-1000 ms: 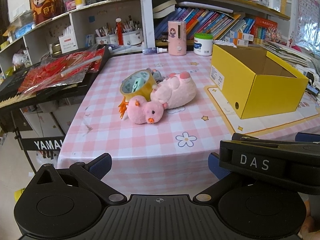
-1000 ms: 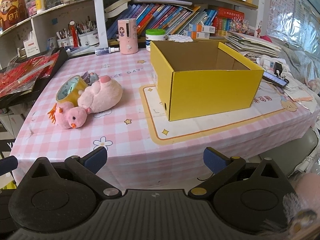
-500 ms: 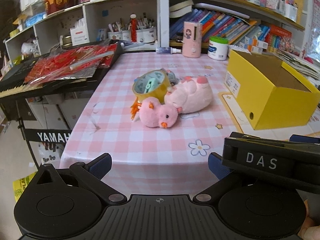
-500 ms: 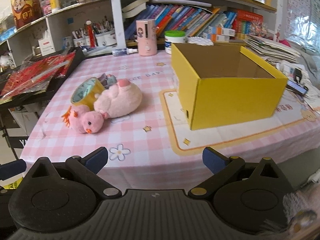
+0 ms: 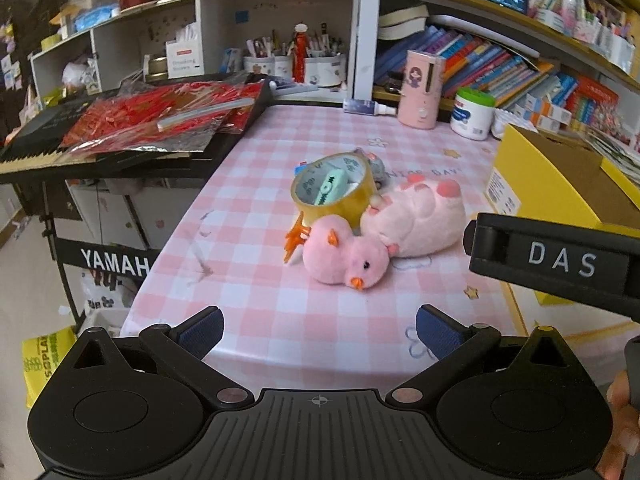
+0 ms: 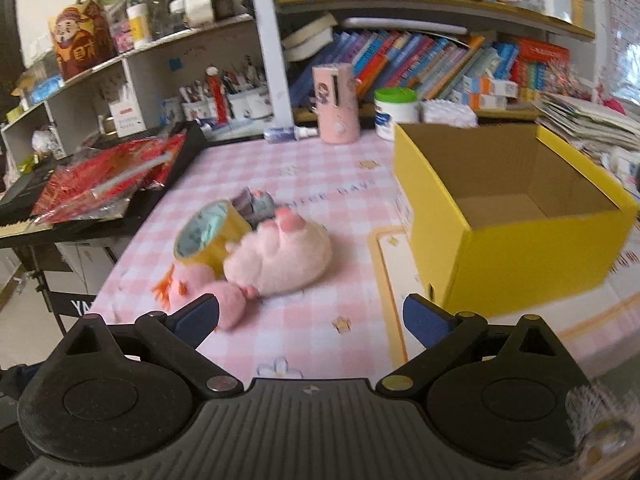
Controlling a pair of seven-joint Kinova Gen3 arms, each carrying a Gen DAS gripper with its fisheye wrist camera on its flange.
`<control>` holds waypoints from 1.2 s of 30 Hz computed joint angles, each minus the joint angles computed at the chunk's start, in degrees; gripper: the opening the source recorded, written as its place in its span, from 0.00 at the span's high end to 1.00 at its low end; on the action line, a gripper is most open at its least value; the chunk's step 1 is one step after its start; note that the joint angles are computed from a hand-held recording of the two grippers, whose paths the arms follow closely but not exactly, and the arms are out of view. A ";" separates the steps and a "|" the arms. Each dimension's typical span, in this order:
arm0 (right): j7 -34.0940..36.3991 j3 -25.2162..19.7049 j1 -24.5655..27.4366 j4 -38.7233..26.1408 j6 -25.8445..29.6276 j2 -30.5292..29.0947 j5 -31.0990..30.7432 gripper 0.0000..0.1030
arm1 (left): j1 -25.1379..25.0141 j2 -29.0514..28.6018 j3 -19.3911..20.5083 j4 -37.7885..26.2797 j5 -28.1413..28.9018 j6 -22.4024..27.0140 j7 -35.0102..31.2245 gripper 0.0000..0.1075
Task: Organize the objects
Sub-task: 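Move the left tool to the pink chick while the right tool approaches the pink pig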
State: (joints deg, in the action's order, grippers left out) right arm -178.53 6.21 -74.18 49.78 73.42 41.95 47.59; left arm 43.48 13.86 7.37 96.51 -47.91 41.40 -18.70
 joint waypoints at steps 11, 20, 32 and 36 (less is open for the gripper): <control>3.33 -1.47 6.55 4.71 -11.32 -2.56 -2.47 0.02 | 0.62 4.91 -2.29 -5.58 1.21 1.56 -0.10 0.06; 8.92 -1.86 10.48 3.36 -15.78 -1.44 -6.50 0.02 | 0.93 7.98 -4.54 -9.12 3.52 1.70 -2.15 0.09; 20.30 -3.23 17.45 -5.94 -14.89 3.43 -18.04 0.02 | -4.03 12.95 -5.83 -15.01 16.48 -2.20 -8.38 0.12; 23.97 -4.00 20.16 -10.39 -12.91 5.84 -23.75 0.02 | -4.96 14.36 -6.32 -16.74 20.19 -2.45 -10.96 0.14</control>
State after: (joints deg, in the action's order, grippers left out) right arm -154.56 2.21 -54.02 39.39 60.51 47.79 23.84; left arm 38.52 28.22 1.05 79.77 -27.72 38.96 -29.66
